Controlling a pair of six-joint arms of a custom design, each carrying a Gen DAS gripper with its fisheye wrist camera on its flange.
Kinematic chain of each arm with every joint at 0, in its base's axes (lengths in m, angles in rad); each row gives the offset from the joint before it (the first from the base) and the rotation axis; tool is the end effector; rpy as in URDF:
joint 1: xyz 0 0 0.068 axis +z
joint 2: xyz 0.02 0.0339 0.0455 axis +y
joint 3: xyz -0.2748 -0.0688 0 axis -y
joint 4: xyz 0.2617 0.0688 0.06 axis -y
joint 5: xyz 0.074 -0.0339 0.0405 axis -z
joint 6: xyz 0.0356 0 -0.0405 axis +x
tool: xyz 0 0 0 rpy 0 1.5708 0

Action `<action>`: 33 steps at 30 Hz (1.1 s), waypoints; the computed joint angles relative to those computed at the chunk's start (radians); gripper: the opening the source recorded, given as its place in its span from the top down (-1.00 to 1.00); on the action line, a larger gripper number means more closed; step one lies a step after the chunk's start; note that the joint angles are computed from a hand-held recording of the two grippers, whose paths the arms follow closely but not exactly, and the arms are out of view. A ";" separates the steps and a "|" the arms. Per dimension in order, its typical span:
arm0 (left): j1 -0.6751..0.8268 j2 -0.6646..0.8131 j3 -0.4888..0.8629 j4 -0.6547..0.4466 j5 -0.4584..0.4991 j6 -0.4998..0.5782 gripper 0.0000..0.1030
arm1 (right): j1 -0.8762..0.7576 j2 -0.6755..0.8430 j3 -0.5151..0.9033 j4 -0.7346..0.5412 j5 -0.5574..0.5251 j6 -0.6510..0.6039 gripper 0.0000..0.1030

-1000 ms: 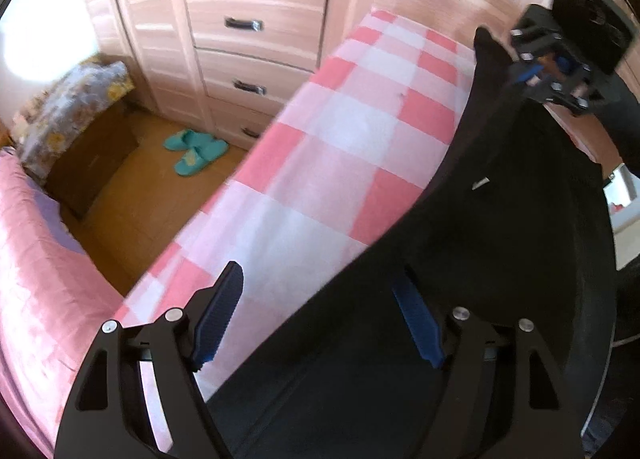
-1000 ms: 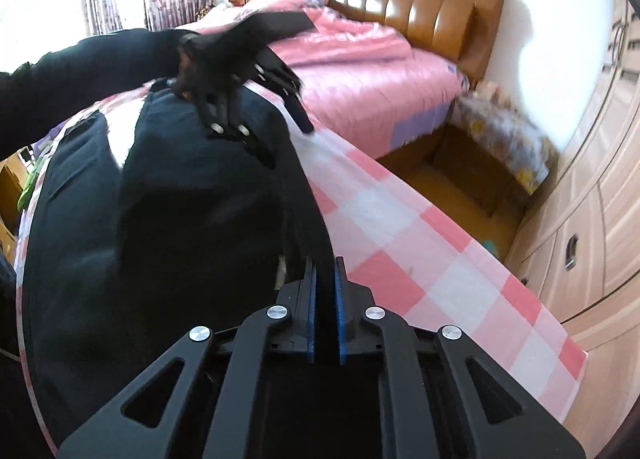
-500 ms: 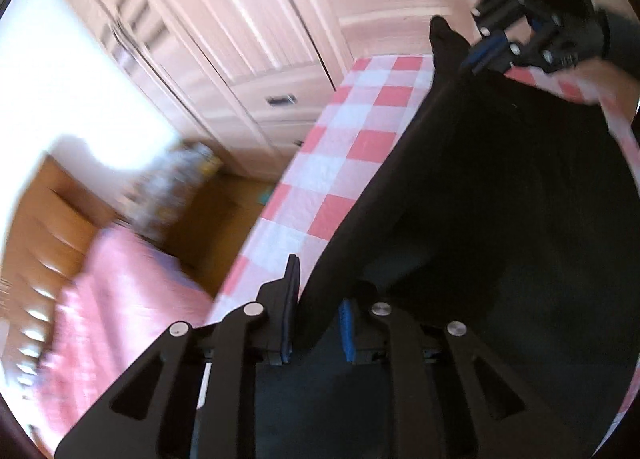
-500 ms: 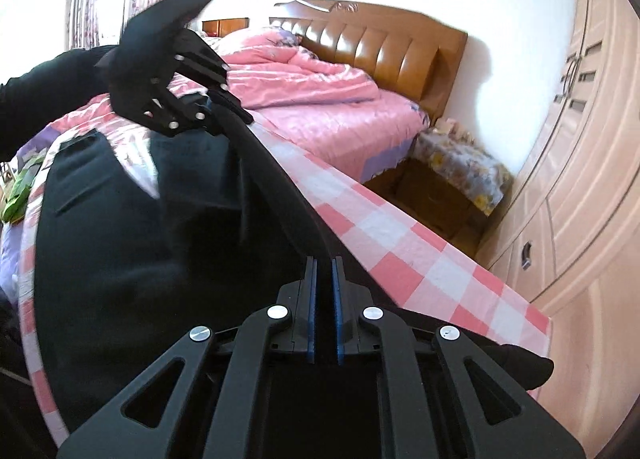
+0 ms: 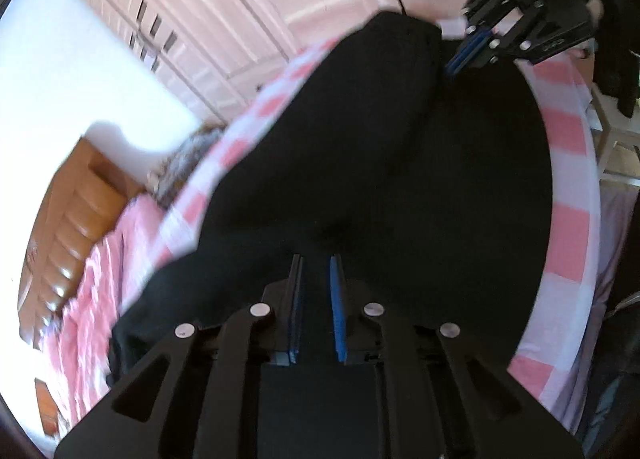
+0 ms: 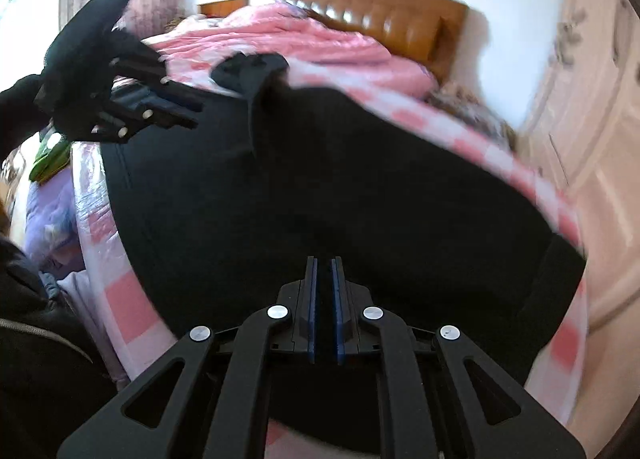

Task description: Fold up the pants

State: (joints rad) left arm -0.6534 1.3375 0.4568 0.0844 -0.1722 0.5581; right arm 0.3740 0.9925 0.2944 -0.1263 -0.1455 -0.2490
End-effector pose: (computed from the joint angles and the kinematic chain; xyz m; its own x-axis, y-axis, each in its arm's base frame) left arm 0.1987 -0.1445 0.1393 -0.2147 0.8214 -0.5284 0.7279 0.4953 0.4743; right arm 0.1685 0.0717 0.1412 -0.5507 -0.4781 -0.6843 -0.6076 0.7917 -0.0642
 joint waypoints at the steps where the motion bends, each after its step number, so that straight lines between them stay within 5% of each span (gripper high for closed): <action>1: 0.009 -0.006 -0.009 -0.003 0.023 -0.046 0.70 | -0.015 -0.003 -0.007 -0.009 -0.024 0.032 0.77; 3: 0.057 -0.025 0.001 -0.035 0.116 -0.141 0.43 | -0.034 -0.088 -0.039 -0.045 -0.035 0.101 0.69; 4: 0.101 -0.057 0.014 -0.073 0.206 -0.222 -0.22 | -0.042 -0.138 -0.055 -0.069 -0.050 0.127 0.56; 5: 0.126 -0.079 0.015 -0.074 0.249 -0.278 -0.72 | -0.099 -0.180 -0.064 -0.088 -0.104 0.150 -0.02; 6: 0.166 -0.091 0.024 -0.068 0.308 -0.354 -0.80 | -0.146 -0.203 -0.070 -0.096 -0.140 0.167 -0.73; 7: 0.229 -0.079 0.055 -0.082 0.415 -0.449 -0.81 | -0.210 -0.233 -0.081 -0.091 -0.177 0.198 -0.86; 10: 0.356 0.009 0.141 -0.084 0.620 -0.645 -0.81 | -0.348 -0.202 -0.087 -0.038 -0.327 0.282 -0.83; 15: 0.379 0.184 0.267 -0.081 0.617 -0.823 -0.81 | -0.451 0.111 -0.034 0.169 -0.441 0.515 -0.70; 19: 0.379 0.279 0.298 -0.028 0.646 -0.884 -0.81 | -0.396 0.252 0.008 0.276 -0.286 0.643 -0.54; 25: 0.419 0.275 0.243 0.043 0.674 -0.930 -0.81 | -0.410 0.344 0.009 0.451 -0.255 0.828 -0.48; 30: 0.452 0.316 0.286 0.029 0.693 -0.983 -0.81 | -0.397 0.362 -0.010 0.539 -0.175 0.860 0.46; 33: 0.430 0.345 0.327 -0.001 0.679 -1.001 -0.81 | -0.423 0.374 -0.036 0.587 -0.190 0.858 0.54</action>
